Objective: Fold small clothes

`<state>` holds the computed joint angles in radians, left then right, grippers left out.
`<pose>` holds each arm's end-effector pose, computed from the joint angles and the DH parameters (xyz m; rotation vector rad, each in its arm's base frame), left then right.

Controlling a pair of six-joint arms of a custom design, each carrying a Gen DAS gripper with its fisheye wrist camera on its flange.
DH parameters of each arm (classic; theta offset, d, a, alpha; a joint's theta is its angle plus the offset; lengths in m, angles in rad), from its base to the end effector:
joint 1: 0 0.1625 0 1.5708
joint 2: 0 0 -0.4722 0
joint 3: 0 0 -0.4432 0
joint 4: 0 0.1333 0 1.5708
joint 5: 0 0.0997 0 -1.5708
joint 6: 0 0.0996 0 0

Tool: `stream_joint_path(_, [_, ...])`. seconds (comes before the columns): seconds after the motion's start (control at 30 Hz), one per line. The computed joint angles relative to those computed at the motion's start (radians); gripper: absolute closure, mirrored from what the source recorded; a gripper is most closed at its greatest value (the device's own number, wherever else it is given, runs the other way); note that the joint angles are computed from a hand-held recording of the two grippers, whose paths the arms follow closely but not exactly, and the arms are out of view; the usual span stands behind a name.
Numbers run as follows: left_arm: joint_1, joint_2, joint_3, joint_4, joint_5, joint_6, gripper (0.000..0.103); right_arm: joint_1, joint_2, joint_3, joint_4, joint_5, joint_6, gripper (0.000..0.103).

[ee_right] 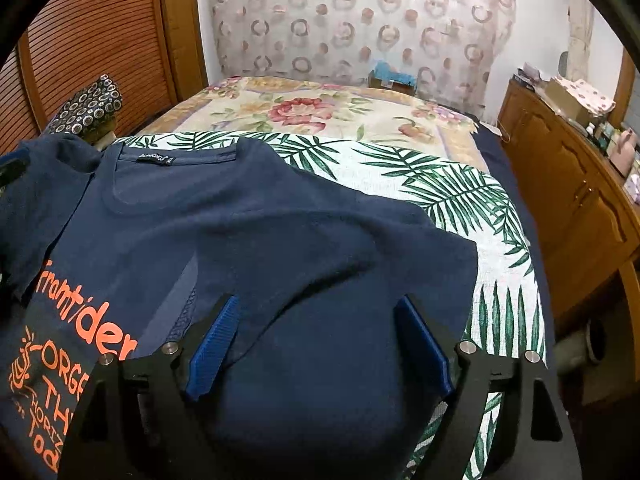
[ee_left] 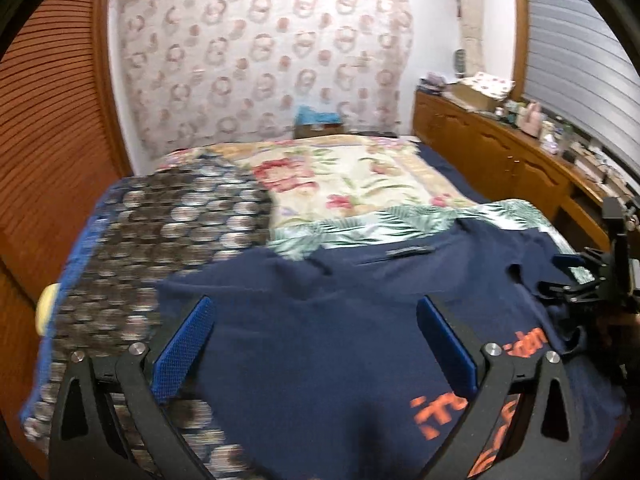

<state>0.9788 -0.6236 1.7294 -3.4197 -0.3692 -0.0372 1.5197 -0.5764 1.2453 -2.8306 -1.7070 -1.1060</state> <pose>-0.1916 -0.6903 0.0831 0.0330 2.0046 -1.1285 0.0746 -0.8863 0.1186 1.2858 -2.3167 0.5762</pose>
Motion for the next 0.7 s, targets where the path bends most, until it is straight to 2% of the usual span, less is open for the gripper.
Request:
stream_joint_path(0.07, [0.004, -0.032, 0.024, 0.07, 0.026, -0.057, 0.013, 0.0, -0.001, 0.003, -0.002, -0.001, -0.001, 0.02])
stream_joint_path(0.2, [0.012, -0.071, 0.052, 0.18, 0.056, -0.148, 0.031, 0.0, -0.001, 0.003, -0.002, -0.001, -0.001, 0.02])
stream_joint_path(0.37, [0.008, -0.079, 0.067, 0.214, 0.112, -0.2, 0.031, 0.0, -0.001, 0.003, -0.001, 0.0, -0.002, 0.02])
stream_joint_path(0.47, [0.015, -0.096, 0.085, 0.279, 0.117, -0.277, 0.034, -0.001, -0.001, 0.002, -0.001, 0.0, -0.002, 0.02])
stream_joint_path(0.53, [0.022, -0.101, 0.092, 0.285, 0.093, -0.287, 0.047, -0.001, 0.001, -0.002, 0.0, 0.0, -0.002, 0.02])
stream_joint_path(0.57, [0.024, -0.101, 0.095, 0.265, 0.074, -0.266, 0.06, -0.001, -0.001, 0.002, -0.001, 0.0, -0.002, 0.02])
stream_joint_path(0.6, [0.026, -0.101, 0.093, 0.25, 0.052, -0.243, 0.066, -0.001, -0.001, 0.002, -0.001, 0.0, -0.003, 0.02])
stream_joint_path(0.7, [0.019, -0.08, 0.08, 0.162, 0.056, -0.143, 0.074, -0.001, -0.001, 0.002, 0.0, 0.0, -0.003, 0.02])
